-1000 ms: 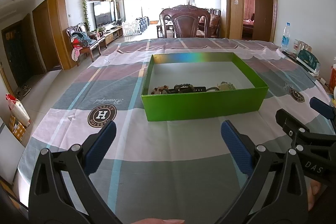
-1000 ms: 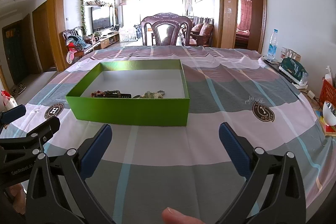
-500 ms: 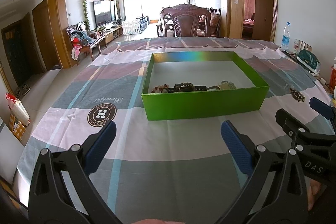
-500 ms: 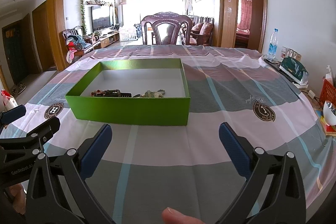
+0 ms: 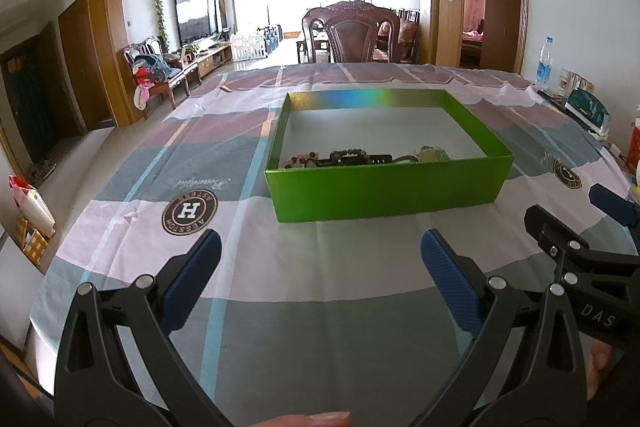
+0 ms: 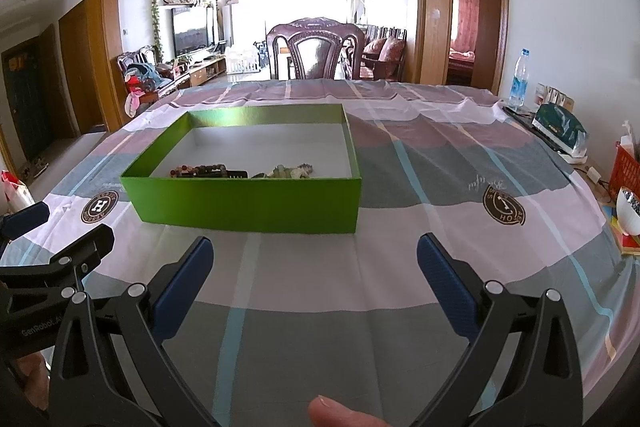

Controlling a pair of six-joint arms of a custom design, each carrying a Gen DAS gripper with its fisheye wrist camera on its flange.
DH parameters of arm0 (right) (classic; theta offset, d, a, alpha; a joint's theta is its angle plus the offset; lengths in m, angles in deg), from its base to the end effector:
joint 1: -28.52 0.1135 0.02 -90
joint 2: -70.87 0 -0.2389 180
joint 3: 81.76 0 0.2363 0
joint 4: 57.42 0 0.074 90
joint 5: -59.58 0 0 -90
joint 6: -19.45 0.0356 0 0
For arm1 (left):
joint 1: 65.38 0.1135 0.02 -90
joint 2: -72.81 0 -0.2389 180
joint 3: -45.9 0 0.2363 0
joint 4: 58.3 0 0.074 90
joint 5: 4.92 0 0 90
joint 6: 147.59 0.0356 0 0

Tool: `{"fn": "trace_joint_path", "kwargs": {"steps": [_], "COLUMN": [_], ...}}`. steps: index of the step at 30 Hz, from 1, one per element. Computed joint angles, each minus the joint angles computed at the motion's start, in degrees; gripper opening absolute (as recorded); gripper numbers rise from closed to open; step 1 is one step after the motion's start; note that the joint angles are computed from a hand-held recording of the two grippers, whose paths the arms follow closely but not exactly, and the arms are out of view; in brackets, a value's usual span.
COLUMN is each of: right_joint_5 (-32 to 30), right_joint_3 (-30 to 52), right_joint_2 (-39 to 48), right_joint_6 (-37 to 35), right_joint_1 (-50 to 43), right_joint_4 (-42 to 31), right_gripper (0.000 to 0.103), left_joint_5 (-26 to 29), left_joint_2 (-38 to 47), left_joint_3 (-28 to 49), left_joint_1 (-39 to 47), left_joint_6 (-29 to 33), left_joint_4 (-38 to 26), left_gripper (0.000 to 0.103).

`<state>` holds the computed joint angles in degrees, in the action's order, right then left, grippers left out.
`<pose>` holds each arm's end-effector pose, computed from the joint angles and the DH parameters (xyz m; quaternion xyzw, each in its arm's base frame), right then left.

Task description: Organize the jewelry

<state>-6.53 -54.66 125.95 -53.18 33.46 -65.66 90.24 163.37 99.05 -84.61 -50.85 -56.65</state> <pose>0.1785 0.0010 0.1356 0.1875 0.8573 -0.0955 0.4698 0.2811 -0.1015 0.1449 0.2198 0.8618 -0.0894 0.4483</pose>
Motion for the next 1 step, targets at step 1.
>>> {"fn": "trace_joint_path", "kwargs": {"steps": [1], "right_joint_5": [-0.7], "right_joint_3": [0.4], "right_joint_2": [1.2], "right_joint_6": [-0.1], "right_joint_1": [-0.5], "right_joint_4": [0.4], "right_gripper": [0.099], "left_joint_5": [0.3], "left_joint_2": [0.9], "left_joint_3": [0.6], "left_joint_1": [0.0], "left_joint_6": [0.0], "left_joint_4": [-0.3], "left_gripper": [0.099]}}
